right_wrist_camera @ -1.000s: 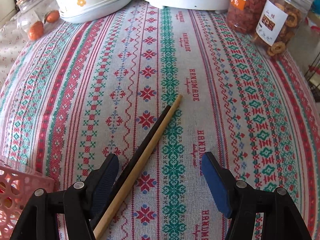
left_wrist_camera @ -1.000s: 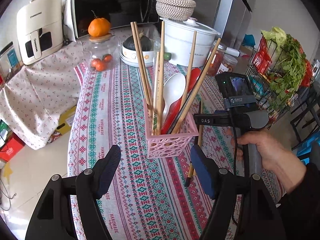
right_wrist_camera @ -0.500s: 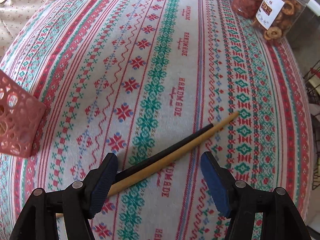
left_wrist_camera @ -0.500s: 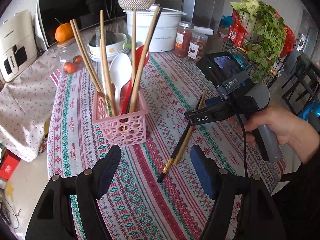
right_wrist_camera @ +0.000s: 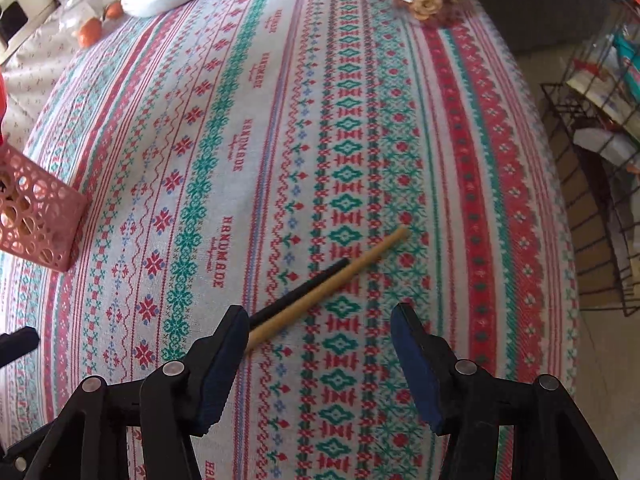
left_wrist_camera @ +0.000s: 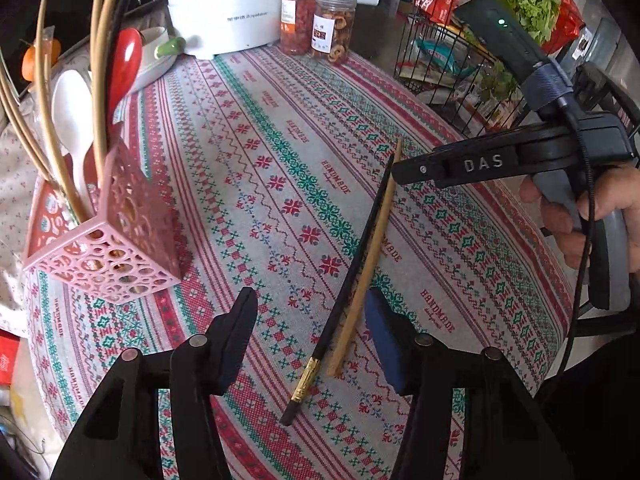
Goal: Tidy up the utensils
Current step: 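Grasp the black chopstick with the left tool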
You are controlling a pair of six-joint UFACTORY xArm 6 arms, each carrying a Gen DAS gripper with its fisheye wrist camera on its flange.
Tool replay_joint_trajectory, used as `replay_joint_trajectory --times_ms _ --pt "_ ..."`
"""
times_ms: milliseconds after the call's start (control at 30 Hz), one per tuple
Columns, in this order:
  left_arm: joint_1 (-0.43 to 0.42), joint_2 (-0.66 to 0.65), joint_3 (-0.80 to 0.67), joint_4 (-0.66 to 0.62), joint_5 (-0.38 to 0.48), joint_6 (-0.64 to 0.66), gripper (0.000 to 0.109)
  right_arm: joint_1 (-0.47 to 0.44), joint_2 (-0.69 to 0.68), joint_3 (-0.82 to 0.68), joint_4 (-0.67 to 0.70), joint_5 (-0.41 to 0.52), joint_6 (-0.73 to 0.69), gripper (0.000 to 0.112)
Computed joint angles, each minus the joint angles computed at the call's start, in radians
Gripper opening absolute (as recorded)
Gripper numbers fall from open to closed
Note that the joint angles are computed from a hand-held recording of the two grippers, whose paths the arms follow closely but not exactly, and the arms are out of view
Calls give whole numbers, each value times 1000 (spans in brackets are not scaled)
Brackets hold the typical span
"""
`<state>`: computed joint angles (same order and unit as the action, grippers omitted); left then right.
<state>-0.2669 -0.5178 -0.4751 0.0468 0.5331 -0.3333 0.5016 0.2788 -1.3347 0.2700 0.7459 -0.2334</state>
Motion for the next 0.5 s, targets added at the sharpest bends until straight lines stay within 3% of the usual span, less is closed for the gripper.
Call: replay_joint_trajectory --times_ms 100,167,267,500 --pt "8 100 -60 -112 -19 93 46 -26 -26 18 14 24 -7 64" --pt "8 175 -114 -194 -20 153 32 -32 -28 19 5 34 -1 64" --pt "1 267 -185 -321 -18 240 25 -33 -28 19 -8 46 10 64" --pt "-21 402 -310 -247 18 152 21 -59 -44 39 31 32 -15 64"
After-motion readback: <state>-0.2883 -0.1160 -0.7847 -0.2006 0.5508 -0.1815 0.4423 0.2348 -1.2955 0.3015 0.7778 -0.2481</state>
